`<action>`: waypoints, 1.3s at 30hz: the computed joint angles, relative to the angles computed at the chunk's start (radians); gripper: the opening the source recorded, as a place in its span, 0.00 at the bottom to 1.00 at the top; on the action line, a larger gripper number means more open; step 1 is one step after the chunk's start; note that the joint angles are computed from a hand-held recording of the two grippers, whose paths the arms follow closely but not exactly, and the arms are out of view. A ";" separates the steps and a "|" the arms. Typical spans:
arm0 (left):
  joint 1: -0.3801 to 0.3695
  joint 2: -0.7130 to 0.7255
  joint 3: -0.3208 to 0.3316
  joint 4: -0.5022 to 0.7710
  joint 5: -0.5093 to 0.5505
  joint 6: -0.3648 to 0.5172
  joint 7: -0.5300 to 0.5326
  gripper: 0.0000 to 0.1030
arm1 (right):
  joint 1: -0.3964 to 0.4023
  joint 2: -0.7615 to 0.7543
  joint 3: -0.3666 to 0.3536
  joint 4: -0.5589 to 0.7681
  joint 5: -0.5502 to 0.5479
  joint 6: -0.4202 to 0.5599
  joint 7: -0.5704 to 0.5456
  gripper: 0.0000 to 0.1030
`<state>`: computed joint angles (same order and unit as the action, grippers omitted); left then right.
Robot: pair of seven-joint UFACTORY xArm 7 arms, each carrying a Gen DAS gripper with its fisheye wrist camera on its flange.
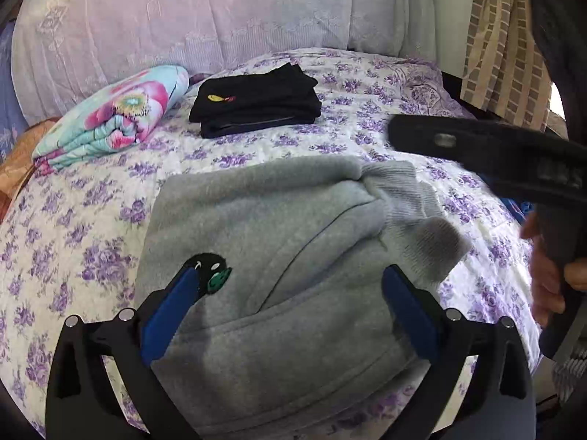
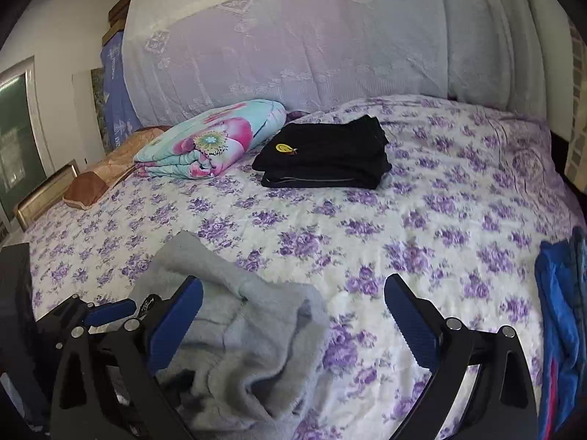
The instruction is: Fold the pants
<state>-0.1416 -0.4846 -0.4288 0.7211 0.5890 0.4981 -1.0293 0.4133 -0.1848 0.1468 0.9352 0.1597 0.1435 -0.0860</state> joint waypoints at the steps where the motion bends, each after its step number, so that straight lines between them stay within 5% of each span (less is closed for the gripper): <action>1: 0.005 0.005 -0.008 0.008 0.007 0.007 -0.004 0.95 | -0.029 0.020 0.027 0.019 -0.049 0.007 0.043 0.96; 7: -0.013 0.031 0.022 0.009 -0.018 -0.007 -0.005 0.95 | -0.084 0.115 0.062 0.068 -0.236 0.055 0.224 0.96; 15: -0.006 0.061 0.005 0.008 0.040 0.000 -0.020 0.95 | -0.059 0.183 0.029 0.081 -0.099 0.049 0.122 0.96; 22: -0.014 0.066 0.012 0.001 0.071 -0.001 -0.035 0.95 | -0.070 0.223 0.046 0.099 0.124 0.048 -0.035 0.96; 27: -0.031 0.052 0.030 -0.007 0.049 -0.004 -0.033 0.95 | -0.056 0.151 0.044 0.047 0.159 0.012 -0.048 0.96; 31: -0.041 -0.042 0.061 -0.062 -0.003 -0.042 -0.020 0.95 | -0.085 0.016 0.074 -0.060 -0.033 -0.054 0.086 0.96; 39: 0.033 -0.231 0.077 -0.159 -0.112 -0.027 0.039 0.95 | -0.039 -0.205 0.026 -0.259 -0.105 -0.070 0.111 0.96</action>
<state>-0.1083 -0.7156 -0.3515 0.5618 0.4772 0.4714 -0.9900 0.3742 -0.3898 0.1723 0.6766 0.0552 0.0730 0.0251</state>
